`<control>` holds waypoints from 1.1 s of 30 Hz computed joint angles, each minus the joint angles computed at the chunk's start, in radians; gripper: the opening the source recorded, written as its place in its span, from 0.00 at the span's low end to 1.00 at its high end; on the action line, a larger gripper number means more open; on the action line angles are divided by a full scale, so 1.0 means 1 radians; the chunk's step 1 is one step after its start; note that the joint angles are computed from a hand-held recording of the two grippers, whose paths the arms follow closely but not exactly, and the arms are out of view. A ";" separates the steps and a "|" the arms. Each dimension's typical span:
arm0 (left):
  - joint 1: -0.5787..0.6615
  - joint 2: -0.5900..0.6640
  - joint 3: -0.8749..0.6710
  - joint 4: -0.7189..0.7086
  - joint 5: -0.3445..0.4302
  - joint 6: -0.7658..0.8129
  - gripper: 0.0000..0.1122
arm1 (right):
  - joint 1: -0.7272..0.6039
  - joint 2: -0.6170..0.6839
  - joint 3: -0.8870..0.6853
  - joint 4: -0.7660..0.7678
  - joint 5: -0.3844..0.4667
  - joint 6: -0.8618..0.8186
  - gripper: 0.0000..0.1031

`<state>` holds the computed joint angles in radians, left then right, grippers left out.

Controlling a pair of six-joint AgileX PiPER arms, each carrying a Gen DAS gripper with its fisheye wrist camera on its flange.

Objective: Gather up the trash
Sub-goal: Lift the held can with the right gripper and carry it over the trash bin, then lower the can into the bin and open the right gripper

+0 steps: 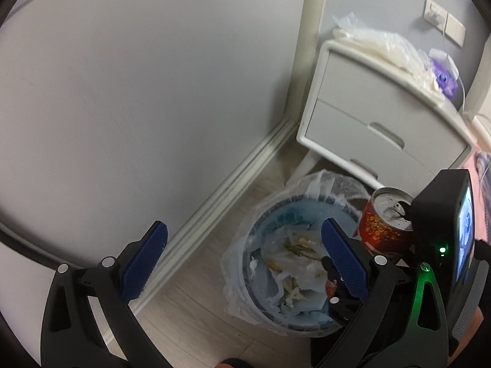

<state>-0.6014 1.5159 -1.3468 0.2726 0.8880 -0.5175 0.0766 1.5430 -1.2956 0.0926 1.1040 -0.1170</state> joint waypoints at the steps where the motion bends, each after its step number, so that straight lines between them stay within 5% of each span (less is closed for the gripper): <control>1: 0.005 0.008 0.008 -0.008 -0.011 0.010 0.87 | 0.000 0.015 0.002 0.001 -0.008 0.006 0.53; 14: 0.076 0.132 0.061 -0.199 -0.127 0.262 0.87 | -0.036 0.290 -0.105 -0.057 -0.061 0.096 0.53; 24: 0.068 0.254 -0.006 -0.316 -0.093 0.501 0.87 | -0.045 0.331 -0.008 -0.078 -0.178 0.157 0.52; 33: 0.076 0.289 -0.025 -0.315 -0.081 0.562 0.87 | 0.007 0.353 0.100 -0.081 -0.294 0.204 0.52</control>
